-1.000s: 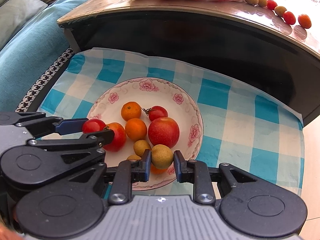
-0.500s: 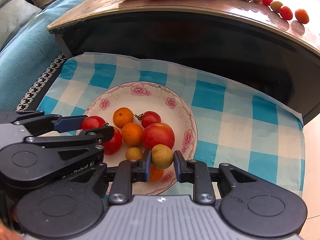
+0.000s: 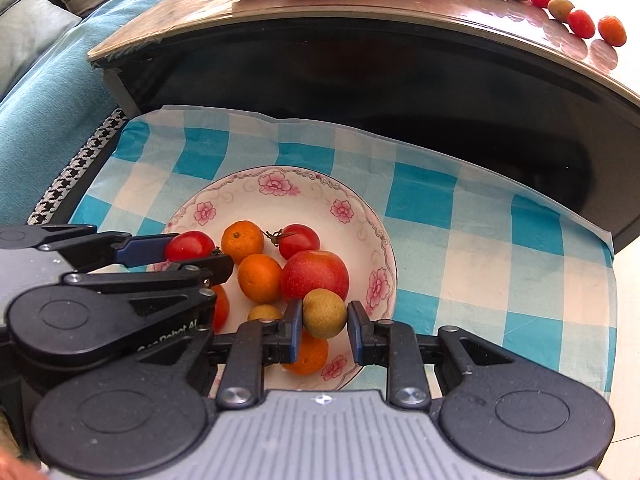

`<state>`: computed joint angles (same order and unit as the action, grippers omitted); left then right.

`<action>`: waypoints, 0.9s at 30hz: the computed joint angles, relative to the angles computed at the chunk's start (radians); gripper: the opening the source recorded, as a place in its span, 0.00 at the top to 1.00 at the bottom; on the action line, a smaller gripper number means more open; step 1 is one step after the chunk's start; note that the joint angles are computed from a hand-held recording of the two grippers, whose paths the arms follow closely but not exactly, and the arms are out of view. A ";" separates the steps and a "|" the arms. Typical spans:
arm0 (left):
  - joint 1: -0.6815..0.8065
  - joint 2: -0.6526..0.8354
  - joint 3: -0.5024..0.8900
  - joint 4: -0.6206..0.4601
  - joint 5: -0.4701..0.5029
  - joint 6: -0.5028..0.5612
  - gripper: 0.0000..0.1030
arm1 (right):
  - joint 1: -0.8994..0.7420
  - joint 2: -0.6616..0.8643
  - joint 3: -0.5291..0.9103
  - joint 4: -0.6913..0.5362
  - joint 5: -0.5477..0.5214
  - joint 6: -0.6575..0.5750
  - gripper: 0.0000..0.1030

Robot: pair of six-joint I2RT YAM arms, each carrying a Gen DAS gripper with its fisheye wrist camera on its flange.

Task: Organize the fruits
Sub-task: 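Carry the red tomato and tan fruit in both tools over the floral plate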

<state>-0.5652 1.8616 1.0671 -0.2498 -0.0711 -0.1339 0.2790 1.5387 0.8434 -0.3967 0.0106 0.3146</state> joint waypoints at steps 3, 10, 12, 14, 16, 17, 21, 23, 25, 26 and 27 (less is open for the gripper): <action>0.003 0.000 0.002 -0.007 0.004 0.003 0.58 | 0.001 0.002 0.002 -0.004 -0.003 0.001 0.74; 0.006 0.009 0.009 -0.014 0.007 0.010 0.57 | 0.006 0.014 0.002 -0.005 -0.003 0.013 0.74; 0.006 0.008 0.008 -0.014 0.005 0.007 0.57 | 0.006 0.014 0.002 -0.004 -0.003 0.012 0.74; 0.005 0.008 0.009 -0.015 0.003 0.007 0.57 | 0.007 0.014 0.000 -0.002 -0.001 0.015 0.74; 0.003 0.007 0.008 -0.014 -0.001 0.007 0.57 | 0.007 0.014 0.000 -0.001 -0.002 0.015 0.74; 0.003 0.007 0.008 -0.014 -0.001 0.007 0.57 | 0.007 0.015 0.000 -0.001 -0.001 0.015 0.73; 0.002 0.007 0.007 -0.015 -0.006 0.011 0.54 | 0.008 0.017 0.000 -0.002 0.002 0.018 0.73; 0.000 0.003 0.005 -0.015 -0.012 0.015 0.53 | 0.012 0.017 0.002 -0.005 0.010 0.022 0.73; -0.001 0.000 0.003 -0.014 -0.012 0.016 0.53 | 0.015 0.015 0.002 -0.009 0.014 0.024 0.73; -0.001 -0.001 0.002 -0.014 -0.013 0.017 0.53 | 0.015 0.013 0.000 -0.009 0.015 0.025 0.73; -0.001 -0.002 0.002 -0.015 -0.013 0.017 0.53 | 0.016 0.011 -0.001 -0.008 0.016 0.026 0.73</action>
